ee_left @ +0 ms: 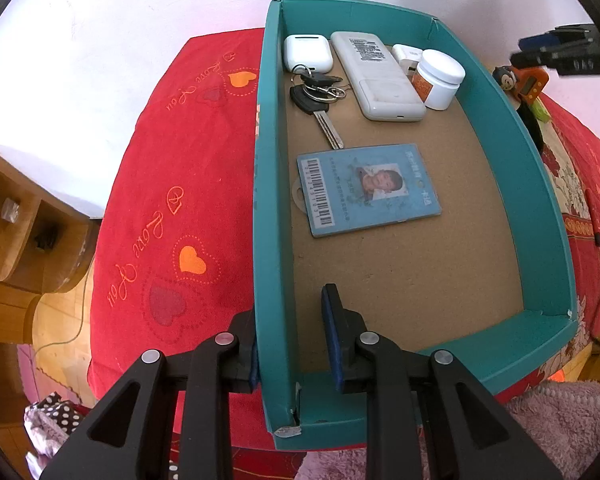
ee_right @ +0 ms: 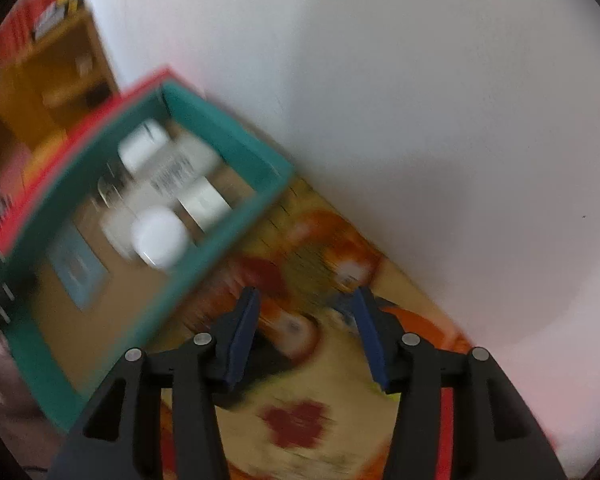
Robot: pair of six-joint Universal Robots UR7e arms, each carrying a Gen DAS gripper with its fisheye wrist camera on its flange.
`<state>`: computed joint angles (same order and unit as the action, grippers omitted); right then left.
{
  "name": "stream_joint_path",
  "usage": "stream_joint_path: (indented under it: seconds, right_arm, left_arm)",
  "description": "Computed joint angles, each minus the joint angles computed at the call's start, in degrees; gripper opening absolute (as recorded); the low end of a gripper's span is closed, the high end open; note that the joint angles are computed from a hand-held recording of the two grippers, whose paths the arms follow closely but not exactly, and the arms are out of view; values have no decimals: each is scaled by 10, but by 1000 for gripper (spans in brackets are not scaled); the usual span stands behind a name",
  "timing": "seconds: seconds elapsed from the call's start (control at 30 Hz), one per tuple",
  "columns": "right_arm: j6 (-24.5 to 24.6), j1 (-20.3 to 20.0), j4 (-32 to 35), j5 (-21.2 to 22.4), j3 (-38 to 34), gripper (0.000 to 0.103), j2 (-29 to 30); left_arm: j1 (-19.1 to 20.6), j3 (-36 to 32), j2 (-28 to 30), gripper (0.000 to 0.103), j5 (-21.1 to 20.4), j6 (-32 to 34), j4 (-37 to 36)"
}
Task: Organize objects
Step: 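Move the right tool over the orange monkey clock and grasp it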
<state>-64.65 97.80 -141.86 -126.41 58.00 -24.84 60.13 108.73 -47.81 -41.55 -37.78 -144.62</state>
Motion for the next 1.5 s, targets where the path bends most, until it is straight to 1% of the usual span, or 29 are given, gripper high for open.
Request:
stream_joint_path:
  seconds: [0.03, 0.07, 0.13, 0.27, 0.4, 0.57, 0.63, 0.77, 0.83, 0.9, 0.93, 0.97, 1.07, 1.13, 1.27, 1.33, 1.37, 1.4, 1.43, 1.47, 1.5]
  right_arm:
    - [-38, 0, -23, -23, -4, 49, 8]
    - [-66, 0, -37, -36, -6, 49, 12]
    - [-110, -1, -55, -52, -9, 49, 18]
    - [-181, 0, -63, -76, -17, 51, 28]
    - [-285, 6, -86, -109, -21, 52, 48]
    - [-379, 9, -101, -160, -54, 52, 88]
    - [-402, 9, -103, -179, -77, 52, 107]
    - [-372, 10, -45, -208, -130, 52, 134]
    - [-380, 9, -49, -211, -143, 52, 142]
    - [-366, 8, -35, -212, -154, 51, 147]
    - [-357, 8, -29, -211, -157, 50, 147]
    - [-352, 7, -28, -209, -158, 45, 147]
    - [-335, 7, -23, -198, -151, 44, 138]
    - [-313, 8, -19, -182, -139, 44, 125]
    - [-240, 8, -13, -142, -104, 42, 87]
    - [-204, 7, -45, -117, -77, 39, 65]
    - [-171, 6, -63, -101, -62, 29, 52]
    - [-144, 5, -64, -95, -56, 29, 45]
    - [-102, 3, -66, -82, -45, 29, 33]
    - [-71, 0, -68, -66, -31, 29, 19]
    - [-48, -3, -72, -50, -16, 29, 6]
  left_arm:
    - [0, 1, 0, 24, 0, 0, -1]
    - [0, -1, 1, 24, 0, 0, 0]
    - [0, -2, 1, 24, 0, -1, 1]
    - [0, -1, -1, 24, 0, -1, 2]
    - [-1, -1, -1, 24, 0, -2, 3]
    - [0, -2, 0, 24, 0, -4, 4]
    - [0, -5, 2, 24, 0, -7, 6]
    - [2, -6, 1, 24, 0, -9, 7]
    - [2, -7, 1, 24, 0, -9, 7]
    - [1, -2, -2, 25, 1, -13, 7]
    - [2, 1, -2, 25, 1, -12, 2]
    - [2, 1, -2, 25, 1, -13, 2]
    - [3, 2, -2, 25, 2, -12, 0]
    - [3, 2, -2, 25, 2, -12, -1]
    - [3, 2, -2, 25, 2, -12, 0]
    - [3, 1, -1, 25, 2, -11, -1]
    - [3, 1, -1, 25, 2, -12, 0]
    - [3, 1, -1, 25, 2, -12, 0]
    - [3, 1, -1, 25, 2, -12, 0]
    - [3, 0, -1, 25, 2, -12, 0]
    - [3, -1, -1, 25, 2, -11, 2]
